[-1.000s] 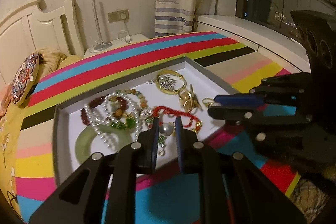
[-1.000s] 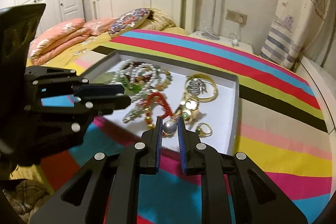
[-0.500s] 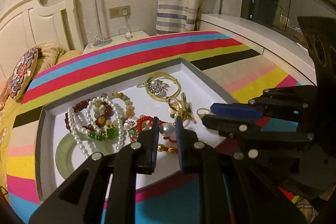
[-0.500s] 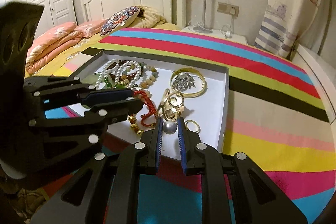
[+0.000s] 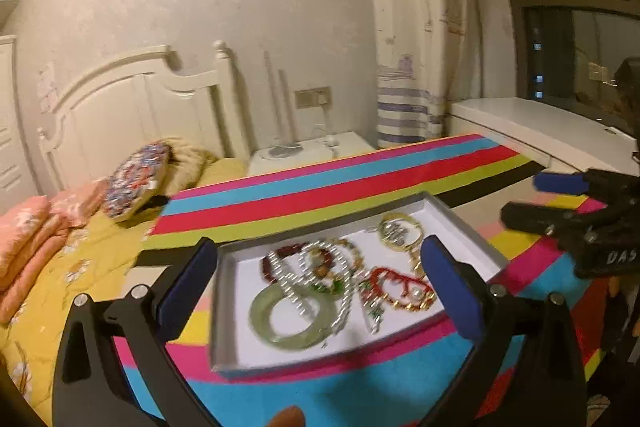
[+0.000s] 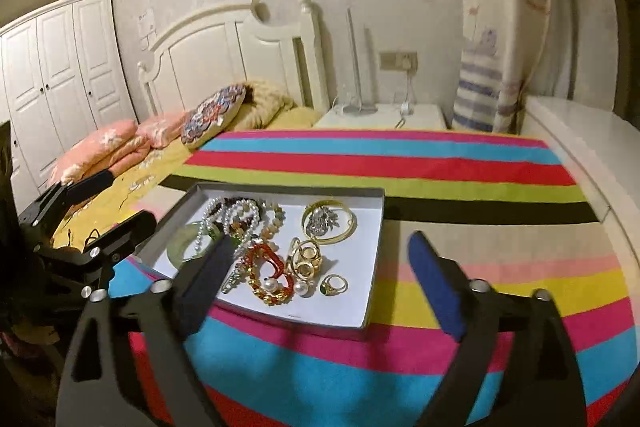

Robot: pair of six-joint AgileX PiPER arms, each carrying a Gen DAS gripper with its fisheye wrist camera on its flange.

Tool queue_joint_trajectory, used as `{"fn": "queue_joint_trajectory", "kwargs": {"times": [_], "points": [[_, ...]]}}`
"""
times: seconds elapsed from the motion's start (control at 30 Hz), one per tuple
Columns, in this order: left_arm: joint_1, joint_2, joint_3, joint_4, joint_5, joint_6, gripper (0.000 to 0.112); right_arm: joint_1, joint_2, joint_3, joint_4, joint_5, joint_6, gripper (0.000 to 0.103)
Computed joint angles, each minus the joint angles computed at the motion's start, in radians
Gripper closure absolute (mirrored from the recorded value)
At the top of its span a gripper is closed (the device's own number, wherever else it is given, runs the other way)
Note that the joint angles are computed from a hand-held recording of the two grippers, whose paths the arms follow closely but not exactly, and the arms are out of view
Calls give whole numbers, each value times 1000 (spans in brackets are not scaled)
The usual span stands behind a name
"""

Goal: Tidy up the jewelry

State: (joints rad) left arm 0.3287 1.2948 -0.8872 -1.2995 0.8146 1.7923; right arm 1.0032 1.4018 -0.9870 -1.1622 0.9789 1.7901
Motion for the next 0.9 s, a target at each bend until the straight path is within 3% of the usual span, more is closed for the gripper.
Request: {"fn": "queue_joint_trajectory", "kwargs": {"times": [0.07,0.17,0.3,0.57,0.9], "points": [[17,-32,29,21,-28,-29,12,39,13,-13,10,48,26,17],[96,-21,23,76,77,-91,12,98,62,-32,40,135,108,17],[147,-38,64,92,92,-105,12,151,119,-47,61,202,168,17],[142,-24,142,101,24,-66,12,159,212,-104,69,235,132,17],[171,-7,147,104,37,-53,12,151,260,-132,97,228,98,17]]}}
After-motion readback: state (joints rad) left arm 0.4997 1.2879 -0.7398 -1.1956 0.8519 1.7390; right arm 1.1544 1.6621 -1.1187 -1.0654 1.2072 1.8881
